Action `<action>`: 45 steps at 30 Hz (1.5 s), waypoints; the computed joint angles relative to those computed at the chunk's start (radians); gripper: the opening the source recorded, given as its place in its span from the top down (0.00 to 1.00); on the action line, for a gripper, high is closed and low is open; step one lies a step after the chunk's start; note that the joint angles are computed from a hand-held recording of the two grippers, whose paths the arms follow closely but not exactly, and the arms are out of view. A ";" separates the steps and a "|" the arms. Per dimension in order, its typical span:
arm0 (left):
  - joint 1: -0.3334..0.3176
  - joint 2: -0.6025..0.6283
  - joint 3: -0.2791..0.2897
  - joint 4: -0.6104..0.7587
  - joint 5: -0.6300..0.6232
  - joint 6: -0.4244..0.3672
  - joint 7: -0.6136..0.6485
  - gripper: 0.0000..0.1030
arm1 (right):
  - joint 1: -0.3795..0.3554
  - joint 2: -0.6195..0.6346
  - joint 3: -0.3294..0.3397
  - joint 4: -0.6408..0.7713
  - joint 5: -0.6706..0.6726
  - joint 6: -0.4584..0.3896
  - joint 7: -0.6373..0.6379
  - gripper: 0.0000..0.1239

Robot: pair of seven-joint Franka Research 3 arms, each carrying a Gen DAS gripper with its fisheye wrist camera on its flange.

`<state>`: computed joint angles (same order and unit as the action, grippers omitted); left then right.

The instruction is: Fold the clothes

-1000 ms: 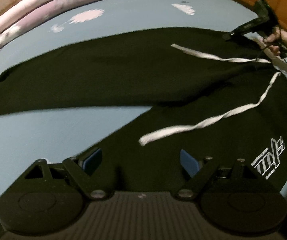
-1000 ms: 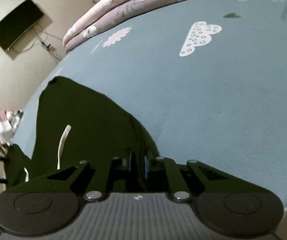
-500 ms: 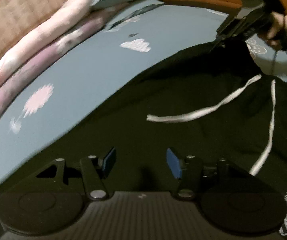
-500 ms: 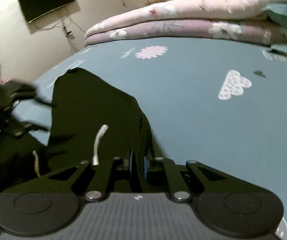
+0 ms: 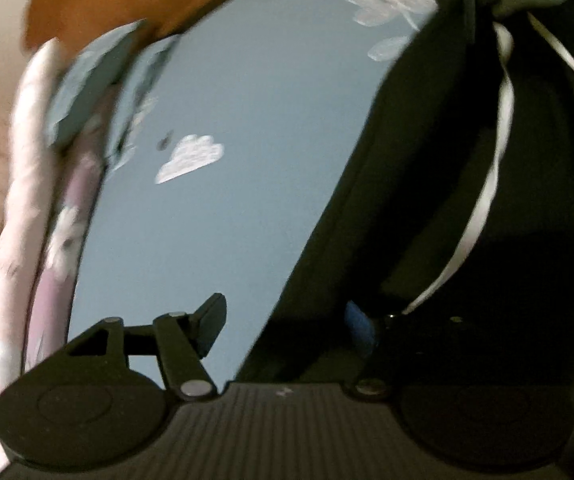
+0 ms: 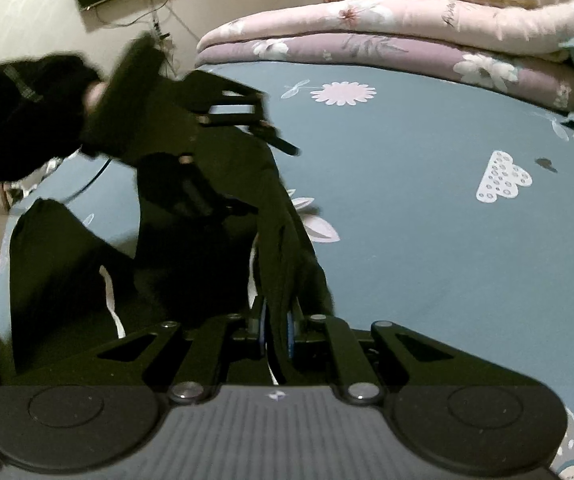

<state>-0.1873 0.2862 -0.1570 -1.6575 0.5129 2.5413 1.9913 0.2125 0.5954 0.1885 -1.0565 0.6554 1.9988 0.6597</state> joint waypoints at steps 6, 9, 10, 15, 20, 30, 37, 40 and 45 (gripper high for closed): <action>0.035 0.069 -0.042 0.100 -0.145 -0.133 0.226 0.44 | 0.006 -0.047 -0.007 -0.056 -0.013 0.009 -0.020 0.92; 0.032 0.085 -0.044 0.142 -0.199 -0.207 0.239 0.90 | 0.012 -0.060 -0.013 -0.072 -0.023 0.021 -0.025 0.92; 0.031 0.077 -0.041 0.132 -0.204 -0.198 0.232 0.91 | 0.014 -0.066 -0.016 -0.082 -0.026 0.031 -0.027 0.92; 0.033 0.038 -0.035 0.074 -0.218 -0.145 0.205 0.93 | 0.036 -0.085 -0.032 -0.118 -0.074 0.085 -0.034 0.83; 0.033 0.025 -0.035 0.061 -0.221 -0.128 0.195 0.93 | 0.081 -0.083 -0.047 -0.144 -0.170 0.158 -0.052 0.60; 0.025 -0.011 -0.040 0.009 -0.199 -0.086 0.225 0.94 | 0.101 0.068 -0.041 0.058 -0.247 0.094 -0.005 0.45; 0.025 -0.044 -0.033 -0.041 -0.173 -0.048 0.212 0.90 | 0.047 0.097 0.000 0.145 -0.149 -0.012 -0.007 0.56; 0.028 -0.050 -0.032 -0.052 -0.172 -0.034 0.212 0.84 | 0.068 0.003 -0.024 -0.001 -0.176 0.093 -0.057 0.93; 0.036 -0.035 -0.020 -0.030 -0.154 -0.050 0.210 0.71 | 0.078 -0.118 -0.022 -0.185 -0.169 0.184 -0.142 0.94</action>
<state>-0.1514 0.2508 -0.1773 -1.6871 0.3590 2.4908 2.2014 0.2903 0.4776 0.1669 -1.2417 0.4861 2.1830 0.5179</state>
